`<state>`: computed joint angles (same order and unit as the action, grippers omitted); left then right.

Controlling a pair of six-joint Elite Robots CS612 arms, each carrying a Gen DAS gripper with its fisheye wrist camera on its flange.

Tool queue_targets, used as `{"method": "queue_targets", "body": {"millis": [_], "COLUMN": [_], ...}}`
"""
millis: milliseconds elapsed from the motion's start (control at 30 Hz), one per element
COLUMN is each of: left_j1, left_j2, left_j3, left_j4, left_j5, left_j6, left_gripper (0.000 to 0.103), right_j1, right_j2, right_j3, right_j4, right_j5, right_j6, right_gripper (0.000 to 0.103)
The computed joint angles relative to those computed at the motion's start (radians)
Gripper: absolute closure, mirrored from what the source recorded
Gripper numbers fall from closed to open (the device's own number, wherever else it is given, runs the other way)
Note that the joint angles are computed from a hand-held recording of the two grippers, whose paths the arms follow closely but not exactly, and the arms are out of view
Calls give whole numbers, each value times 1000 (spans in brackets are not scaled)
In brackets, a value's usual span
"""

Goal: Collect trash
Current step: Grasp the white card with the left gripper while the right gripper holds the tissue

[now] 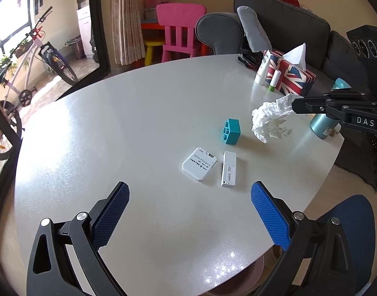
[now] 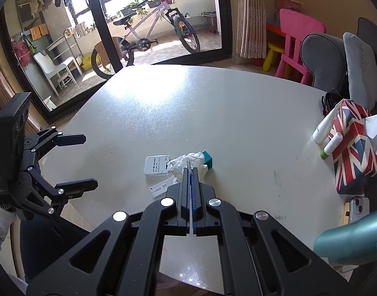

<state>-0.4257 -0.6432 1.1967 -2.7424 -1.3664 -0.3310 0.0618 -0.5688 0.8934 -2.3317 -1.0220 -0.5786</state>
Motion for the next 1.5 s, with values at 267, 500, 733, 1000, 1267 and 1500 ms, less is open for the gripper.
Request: {"method": "queue_targets", "body": {"millis": [267, 500, 733, 1000, 1267, 1500], "left_j1": [20, 31, 37, 46, 45, 42], "left_j2": [53, 104, 140, 170, 174, 150], "left_j3": [-82, -155, -204, -250, -266, -237], "left_j4": [65, 129, 159, 193, 205, 211], "left_j5": [-44, -63, -72, -124, -128, -118], "left_j6": [121, 195, 226, 224, 195, 148], "left_gripper": [8, 8, 10, 34, 62, 63], "right_j1": [-6, -9, -10, -9, -6, -6], "right_j2": [1, 11, 29, 34, 33, 24], "right_j3": [-1, -15, -44, -48, -44, -30], "right_j4": [-1, 8, 29, 35, 36, 25], "right_j5": [4, 0, 1, -1, 2, 11], "right_j6": [9, 15, 17, 22, 19, 8], "right_gripper": [102, 102, 102, 102, 102, 102]}}
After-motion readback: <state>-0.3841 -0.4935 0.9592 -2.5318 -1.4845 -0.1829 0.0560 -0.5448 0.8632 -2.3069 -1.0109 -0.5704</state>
